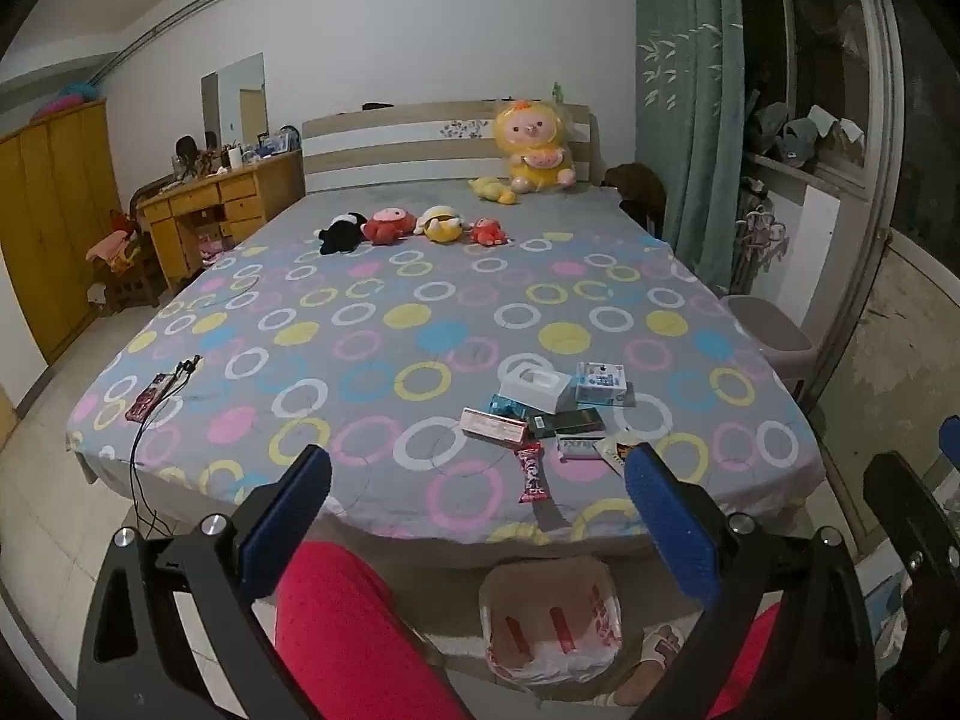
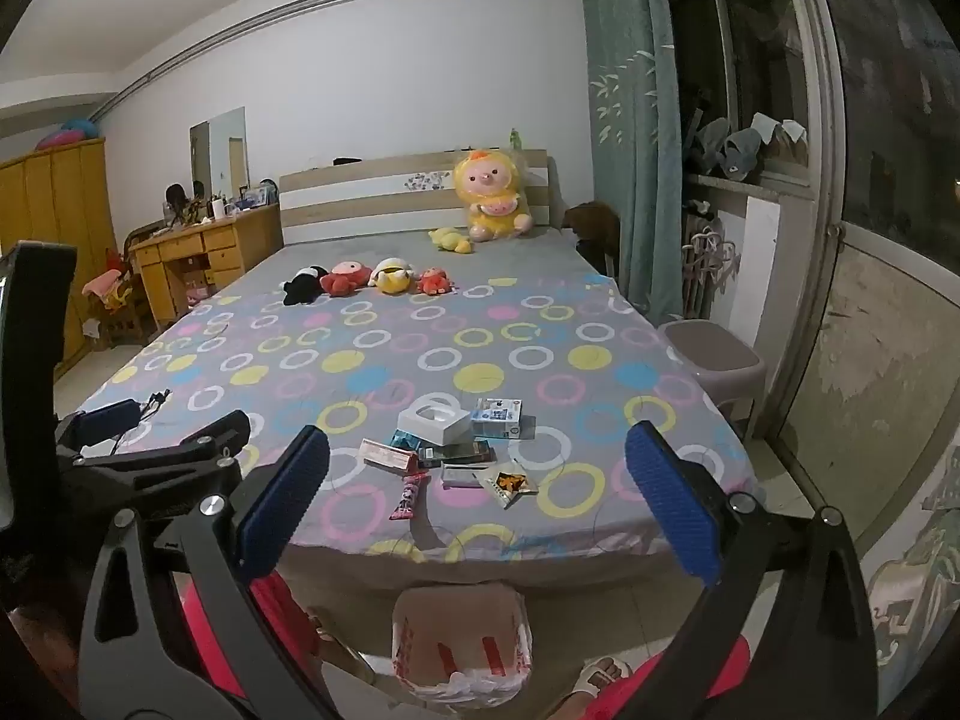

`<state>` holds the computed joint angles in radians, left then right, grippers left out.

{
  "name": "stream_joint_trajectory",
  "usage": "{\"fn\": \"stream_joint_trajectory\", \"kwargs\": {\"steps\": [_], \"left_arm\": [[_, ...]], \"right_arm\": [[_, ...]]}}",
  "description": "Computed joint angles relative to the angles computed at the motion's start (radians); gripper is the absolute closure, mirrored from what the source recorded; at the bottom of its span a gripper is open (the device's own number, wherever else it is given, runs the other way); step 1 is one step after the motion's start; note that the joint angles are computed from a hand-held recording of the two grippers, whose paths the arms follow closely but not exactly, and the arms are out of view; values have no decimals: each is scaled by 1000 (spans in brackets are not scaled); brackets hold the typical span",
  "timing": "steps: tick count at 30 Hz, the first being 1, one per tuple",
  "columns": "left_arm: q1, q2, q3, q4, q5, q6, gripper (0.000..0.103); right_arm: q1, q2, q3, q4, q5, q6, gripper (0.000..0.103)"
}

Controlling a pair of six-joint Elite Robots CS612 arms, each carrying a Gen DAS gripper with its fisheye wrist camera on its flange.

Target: Collect trash

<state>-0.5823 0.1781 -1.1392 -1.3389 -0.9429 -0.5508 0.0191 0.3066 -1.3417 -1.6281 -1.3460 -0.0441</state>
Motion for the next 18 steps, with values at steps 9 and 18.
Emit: {"fn": "stream_joint_trajectory", "kwargs": {"steps": [9, 18], "left_arm": [[-9, 0, -2, -27, 20, 47, 7], [-7, 5, -13, -33, 10, 47, 7]], "right_arm": [[1, -2, 2, 8, 4, -12, 6], [0, 3, -4, 1, 1, 2, 6]]}}
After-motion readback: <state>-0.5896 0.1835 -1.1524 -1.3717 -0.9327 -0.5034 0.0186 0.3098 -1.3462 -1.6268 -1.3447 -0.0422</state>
